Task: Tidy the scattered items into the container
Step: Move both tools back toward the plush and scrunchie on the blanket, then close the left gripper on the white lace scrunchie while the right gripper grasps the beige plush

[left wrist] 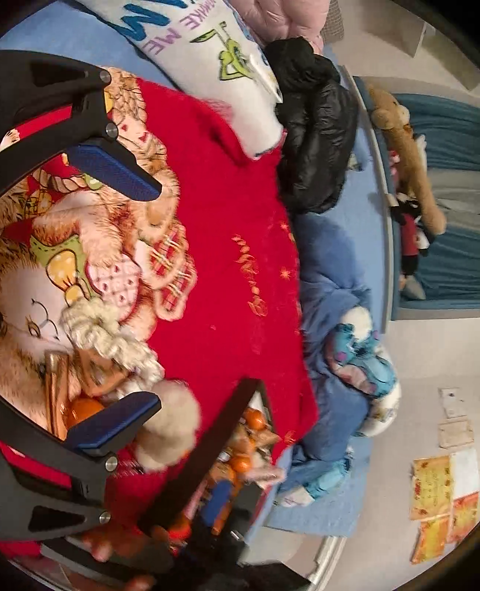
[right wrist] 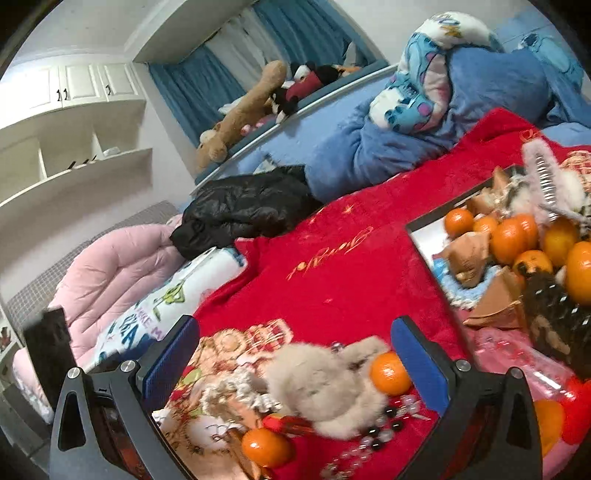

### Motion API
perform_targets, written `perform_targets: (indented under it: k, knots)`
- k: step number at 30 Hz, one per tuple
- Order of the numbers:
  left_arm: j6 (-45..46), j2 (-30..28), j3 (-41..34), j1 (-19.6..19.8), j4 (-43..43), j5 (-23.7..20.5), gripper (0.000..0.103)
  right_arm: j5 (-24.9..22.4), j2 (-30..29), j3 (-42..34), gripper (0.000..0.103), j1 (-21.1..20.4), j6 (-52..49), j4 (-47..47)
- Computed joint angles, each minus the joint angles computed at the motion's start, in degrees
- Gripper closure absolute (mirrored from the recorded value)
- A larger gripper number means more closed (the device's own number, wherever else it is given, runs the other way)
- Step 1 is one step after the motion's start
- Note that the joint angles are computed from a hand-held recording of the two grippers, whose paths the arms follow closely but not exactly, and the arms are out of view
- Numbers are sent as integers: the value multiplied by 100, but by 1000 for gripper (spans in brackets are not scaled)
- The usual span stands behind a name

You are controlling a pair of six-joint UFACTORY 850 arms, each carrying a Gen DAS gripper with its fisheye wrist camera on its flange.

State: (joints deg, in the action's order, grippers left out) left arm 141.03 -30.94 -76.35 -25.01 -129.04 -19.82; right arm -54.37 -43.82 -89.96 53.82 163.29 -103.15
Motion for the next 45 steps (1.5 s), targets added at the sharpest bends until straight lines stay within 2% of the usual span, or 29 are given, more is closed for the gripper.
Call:
perform_targets:
  k: [2,4,10,13,16,18,19,20,21,23,25,26,28,30,35,37,41,45]
  knots:
    - [-37,-72,-61,-20,17,90,0,-122,-28,-49,0,33,-211,122]
    - [-765,-152,-126,43,660,-27,0,-139,-67,-134,0,44,-411,235]
    - [-1474,-320,-297,41,1237,140,0,16,-196,-367,0,27,-892,505]
    - [-1319,-389,-384,-88,1169,575,0,62,-193,-348,0,19,-839,478]
    - [-1026,-383,-360,-126,933,619,0,16,-162,-280,0,35,-694,374]
    - [-1221,-400,-379,-107,1080,593,0,27,-143,-238,0,38,-606,314]
    - [-1312,-409,-384,-95,1141,568,5,43,-140,-232,0,34,-597,322]
    - [-1394,-412,-385,-84,1211,543,18,51,-145,-240,0,33,-602,331]
    - [-1687,-431,-412,-62,1491,495,27,69,-145,-237,0,30,-590,330]
    - [-2477,-506,-516,-30,2268,452,60,99,-139,-223,0,29,-549,298]
    - [-3008,-575,-597,-42,2810,487,72,120,-133,-207,0,27,-499,253]
    - [-3048,-589,-607,-50,2860,501,74,129,-132,-202,0,27,-482,235]
    - [-2904,-559,-552,-44,2754,393,87,139,-138,-209,0,25,-497,245]
    - [-2740,-528,-489,-10,2557,238,88,148,-138,-205,0,23,-488,230]
    - [-2992,-561,-497,90,2554,-15,91,196,-137,-195,0,1,-447,255]
    - [-2770,-517,-416,101,2266,-51,91,224,-138,-189,0,-8,-419,269]
    - [-1667,-391,-206,112,1004,-109,92,224,-138,-182,0,-10,-402,253]
    - [-901,-262,30,210,-165,-433,92,247,-162,-205,0,-17,-453,234]
